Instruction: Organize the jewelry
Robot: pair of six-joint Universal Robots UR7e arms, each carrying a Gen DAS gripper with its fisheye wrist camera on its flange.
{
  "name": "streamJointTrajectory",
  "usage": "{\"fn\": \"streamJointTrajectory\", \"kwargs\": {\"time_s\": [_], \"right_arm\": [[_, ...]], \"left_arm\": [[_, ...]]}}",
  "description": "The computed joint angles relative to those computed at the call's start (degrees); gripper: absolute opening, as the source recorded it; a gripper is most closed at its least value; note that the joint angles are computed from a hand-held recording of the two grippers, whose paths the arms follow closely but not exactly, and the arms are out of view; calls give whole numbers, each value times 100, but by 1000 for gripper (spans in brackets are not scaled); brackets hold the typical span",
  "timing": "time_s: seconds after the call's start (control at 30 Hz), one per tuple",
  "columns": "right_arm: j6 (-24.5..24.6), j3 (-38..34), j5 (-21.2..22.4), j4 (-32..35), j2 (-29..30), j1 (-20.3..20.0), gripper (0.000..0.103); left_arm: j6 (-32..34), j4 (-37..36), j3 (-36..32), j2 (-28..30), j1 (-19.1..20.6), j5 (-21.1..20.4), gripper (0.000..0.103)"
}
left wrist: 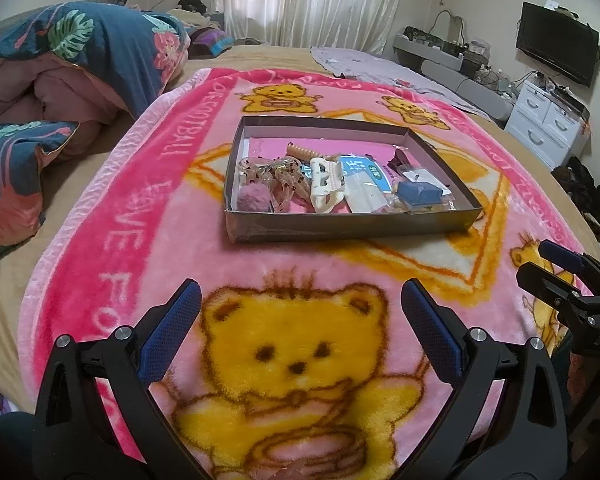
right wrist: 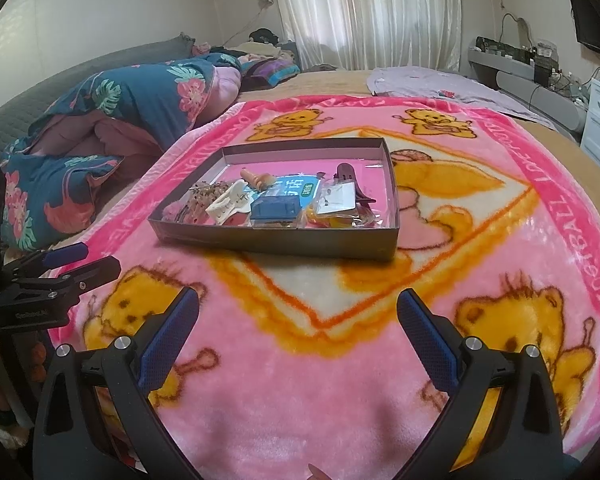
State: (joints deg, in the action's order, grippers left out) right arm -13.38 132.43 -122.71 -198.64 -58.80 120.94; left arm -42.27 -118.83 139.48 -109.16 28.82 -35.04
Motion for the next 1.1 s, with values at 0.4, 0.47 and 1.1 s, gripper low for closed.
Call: {"fn": "streamJointTrajectory", "kwargs": {"time_s": [0.4, 0.47, 1.1], "right_arm": [[39, 15, -13, -9, -22, -33, 99], [51, 17, -8, -3, -33, -53, 99], [43, 29, -17, -3, -46, -59, 99]], "left_arm": [[-40, 91, -25, 5, -14, 10, 94], [-32, 77, -23, 3, -15, 1, 94], [-99, 200, -29, -30, -20, 6, 94]]}}
